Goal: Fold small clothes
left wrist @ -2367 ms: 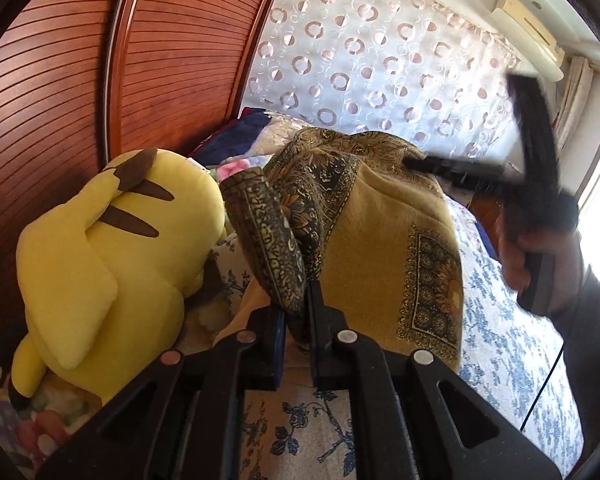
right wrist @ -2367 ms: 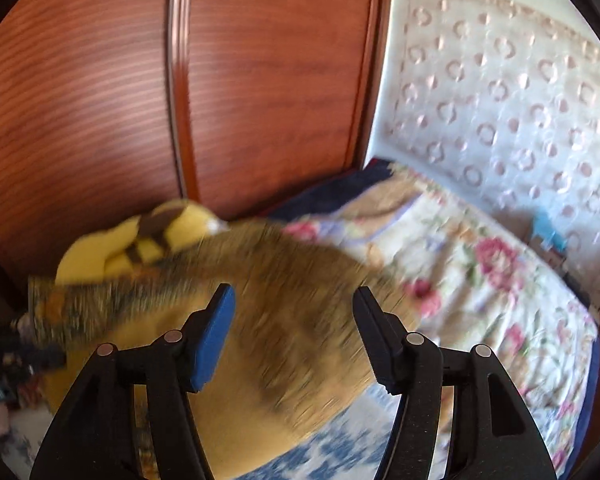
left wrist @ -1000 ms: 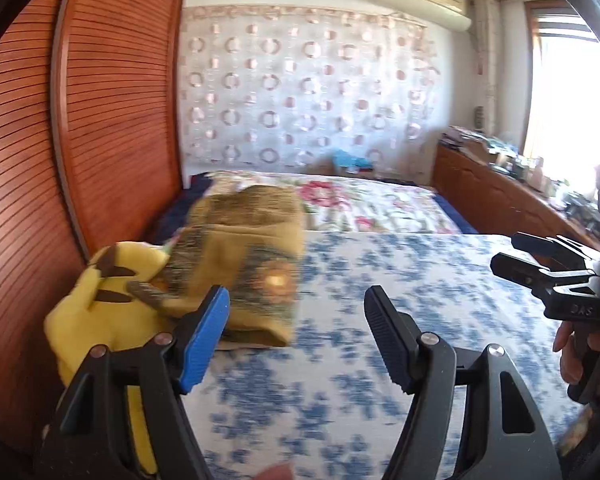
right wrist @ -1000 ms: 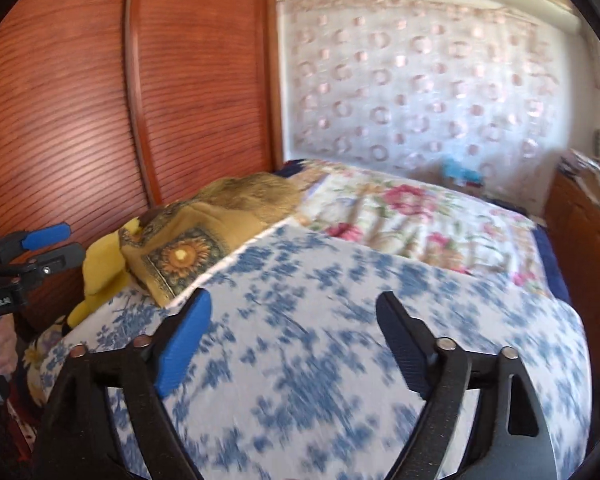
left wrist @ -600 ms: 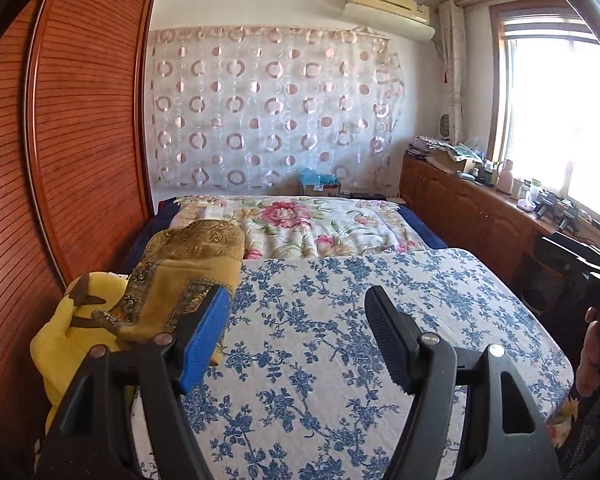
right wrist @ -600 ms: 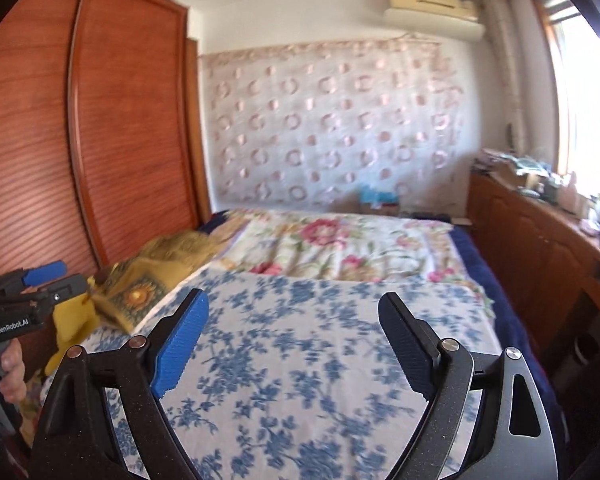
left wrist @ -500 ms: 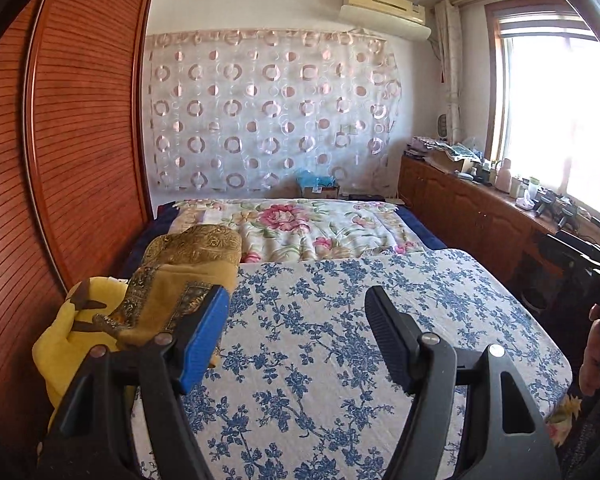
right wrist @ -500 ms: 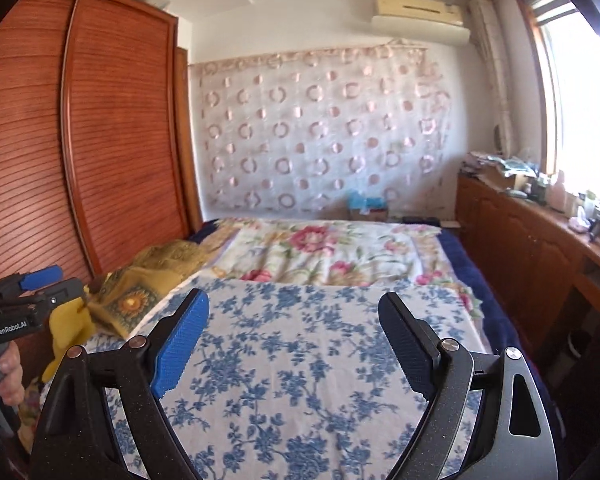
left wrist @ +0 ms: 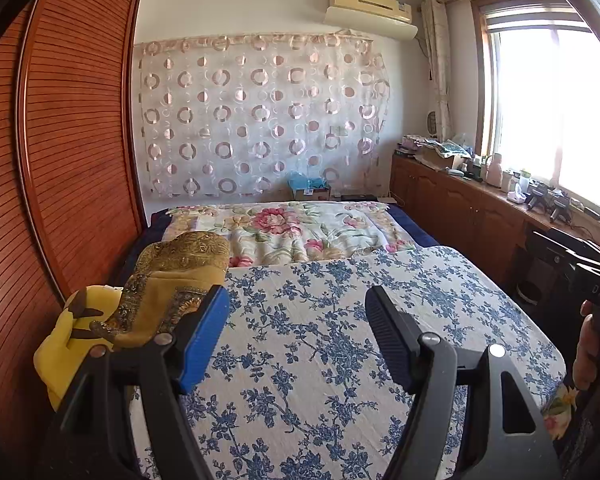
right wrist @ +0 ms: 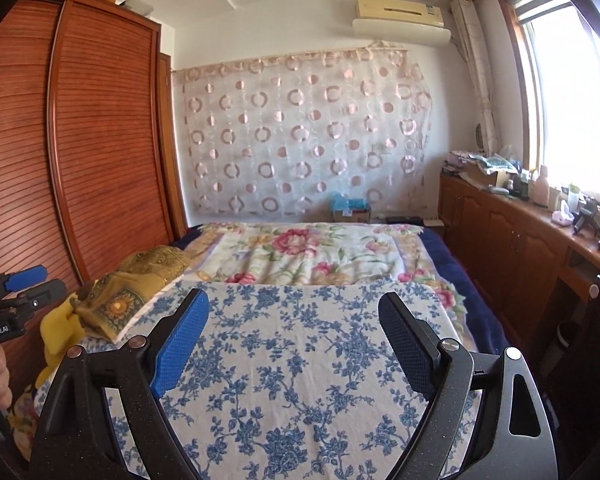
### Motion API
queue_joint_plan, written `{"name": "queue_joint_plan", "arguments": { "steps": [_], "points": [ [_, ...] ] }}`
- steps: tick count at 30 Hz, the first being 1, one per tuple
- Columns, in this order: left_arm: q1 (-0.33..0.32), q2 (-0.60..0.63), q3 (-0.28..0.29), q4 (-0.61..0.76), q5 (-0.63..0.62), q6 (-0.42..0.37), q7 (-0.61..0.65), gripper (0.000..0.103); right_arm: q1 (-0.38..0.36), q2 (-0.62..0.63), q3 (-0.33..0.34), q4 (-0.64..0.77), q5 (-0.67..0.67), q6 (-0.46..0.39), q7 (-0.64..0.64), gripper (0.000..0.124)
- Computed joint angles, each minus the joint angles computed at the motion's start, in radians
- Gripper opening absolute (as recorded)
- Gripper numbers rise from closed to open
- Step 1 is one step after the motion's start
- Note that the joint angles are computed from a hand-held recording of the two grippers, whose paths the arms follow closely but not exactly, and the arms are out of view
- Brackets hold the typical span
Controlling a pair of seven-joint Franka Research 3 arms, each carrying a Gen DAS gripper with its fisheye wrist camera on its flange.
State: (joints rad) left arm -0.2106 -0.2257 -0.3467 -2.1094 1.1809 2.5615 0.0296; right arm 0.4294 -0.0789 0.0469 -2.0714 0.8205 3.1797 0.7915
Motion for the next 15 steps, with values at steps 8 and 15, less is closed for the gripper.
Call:
{"name": "queue_joint_plan", "arguments": {
  "steps": [8,15],
  "points": [
    [-0.002,0.0,-0.002,0.004,-0.001,-0.006,-0.001,0.071,0.005,0.001,-0.003,0.001,0.022,0.005,-0.017,0.088],
    [-0.002,-0.001,-0.001,0.002,0.002,-0.004,-0.005,0.071,0.01,0.0,-0.005,0.004,0.044,0.006,-0.04,0.089]
  ]
}}
